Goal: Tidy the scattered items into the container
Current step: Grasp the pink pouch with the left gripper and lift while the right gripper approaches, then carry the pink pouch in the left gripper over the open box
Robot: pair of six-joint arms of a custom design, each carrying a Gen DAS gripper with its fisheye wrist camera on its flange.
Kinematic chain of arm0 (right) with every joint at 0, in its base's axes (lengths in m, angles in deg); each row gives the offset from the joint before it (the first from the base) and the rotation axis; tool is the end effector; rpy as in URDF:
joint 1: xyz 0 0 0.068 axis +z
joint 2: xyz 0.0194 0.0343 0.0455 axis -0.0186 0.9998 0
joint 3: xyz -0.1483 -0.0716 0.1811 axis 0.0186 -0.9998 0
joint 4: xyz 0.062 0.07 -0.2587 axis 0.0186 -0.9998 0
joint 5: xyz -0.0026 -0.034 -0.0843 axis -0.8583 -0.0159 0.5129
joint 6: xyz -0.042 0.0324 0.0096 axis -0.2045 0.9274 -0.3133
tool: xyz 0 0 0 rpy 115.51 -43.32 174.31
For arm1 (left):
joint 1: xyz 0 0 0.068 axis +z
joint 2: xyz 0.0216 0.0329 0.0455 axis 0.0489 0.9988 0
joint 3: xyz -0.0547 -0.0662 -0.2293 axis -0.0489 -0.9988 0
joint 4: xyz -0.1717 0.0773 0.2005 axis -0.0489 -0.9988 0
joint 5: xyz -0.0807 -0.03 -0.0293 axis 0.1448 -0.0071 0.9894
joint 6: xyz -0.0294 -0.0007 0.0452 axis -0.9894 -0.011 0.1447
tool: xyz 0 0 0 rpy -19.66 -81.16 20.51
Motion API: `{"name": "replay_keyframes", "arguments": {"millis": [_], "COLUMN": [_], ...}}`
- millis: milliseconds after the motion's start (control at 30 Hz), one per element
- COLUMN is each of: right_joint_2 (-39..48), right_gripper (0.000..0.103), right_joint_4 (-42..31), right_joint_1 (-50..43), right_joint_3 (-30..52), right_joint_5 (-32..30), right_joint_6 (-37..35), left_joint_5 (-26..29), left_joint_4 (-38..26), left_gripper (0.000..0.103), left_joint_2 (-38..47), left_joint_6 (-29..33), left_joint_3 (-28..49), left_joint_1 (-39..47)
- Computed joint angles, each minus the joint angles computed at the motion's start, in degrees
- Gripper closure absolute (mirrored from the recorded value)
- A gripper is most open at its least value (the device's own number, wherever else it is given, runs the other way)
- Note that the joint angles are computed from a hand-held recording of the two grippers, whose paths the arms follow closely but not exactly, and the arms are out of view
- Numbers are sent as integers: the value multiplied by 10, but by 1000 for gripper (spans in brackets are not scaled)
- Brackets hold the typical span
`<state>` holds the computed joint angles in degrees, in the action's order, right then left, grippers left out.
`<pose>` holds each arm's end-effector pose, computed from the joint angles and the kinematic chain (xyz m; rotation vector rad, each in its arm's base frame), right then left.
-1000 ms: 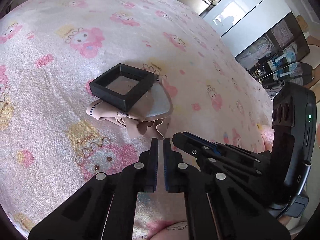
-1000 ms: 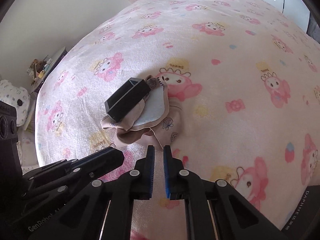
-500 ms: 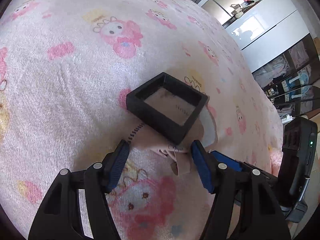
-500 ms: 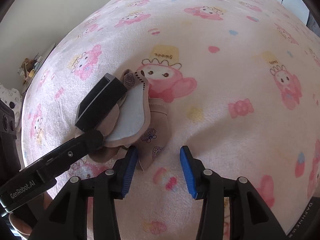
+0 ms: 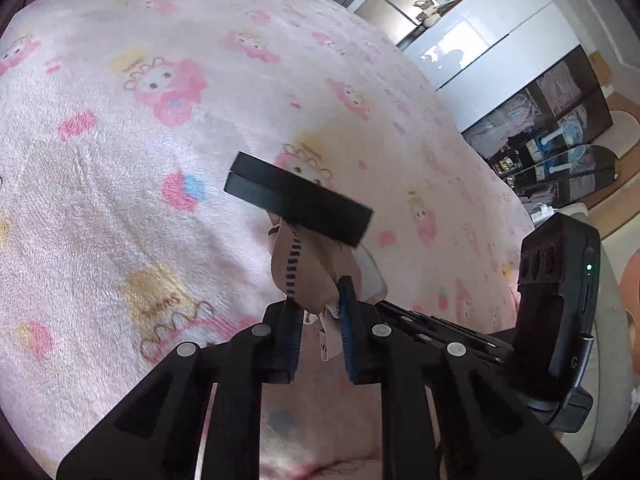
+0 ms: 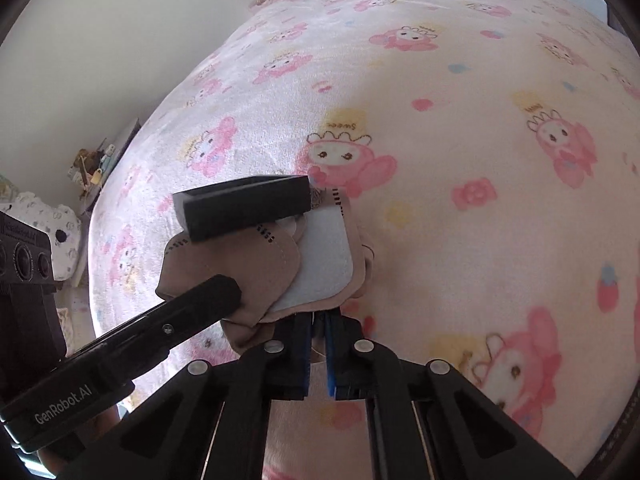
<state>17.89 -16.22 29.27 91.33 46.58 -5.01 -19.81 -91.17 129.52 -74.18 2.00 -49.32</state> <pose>0.2063 0.1362 0.2228 -0.6418 2.6740 0.7180 0.1402 -0.1638 0.2368 -0.5339 2.4022 -0.6796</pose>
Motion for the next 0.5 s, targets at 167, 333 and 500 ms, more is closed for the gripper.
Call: {"name": "replay_keyframes", "arguments": {"millis": [167,333,500], "right_joint_2": [-144,-244,-289], "right_gripper": [99,99,99], "right_joint_4": [-118,-255,-327], "right_joint_1": [-55,-155,-274], "right_joint_3": [-29,-23,-11], "right_joint_5": [-8,2,18], "right_joint_6": [-10,-83,-166], "left_joint_5": [-25,-34,-50], "left_joint_4": [-25,-12,-22], "left_gripper": [88,89,90], "left_joint_2": [57,132,207], "left_joint_6": [-9,-26,-31], "left_joint_3": [84,150,233], "left_joint_1": [-92,-154,-207]}}
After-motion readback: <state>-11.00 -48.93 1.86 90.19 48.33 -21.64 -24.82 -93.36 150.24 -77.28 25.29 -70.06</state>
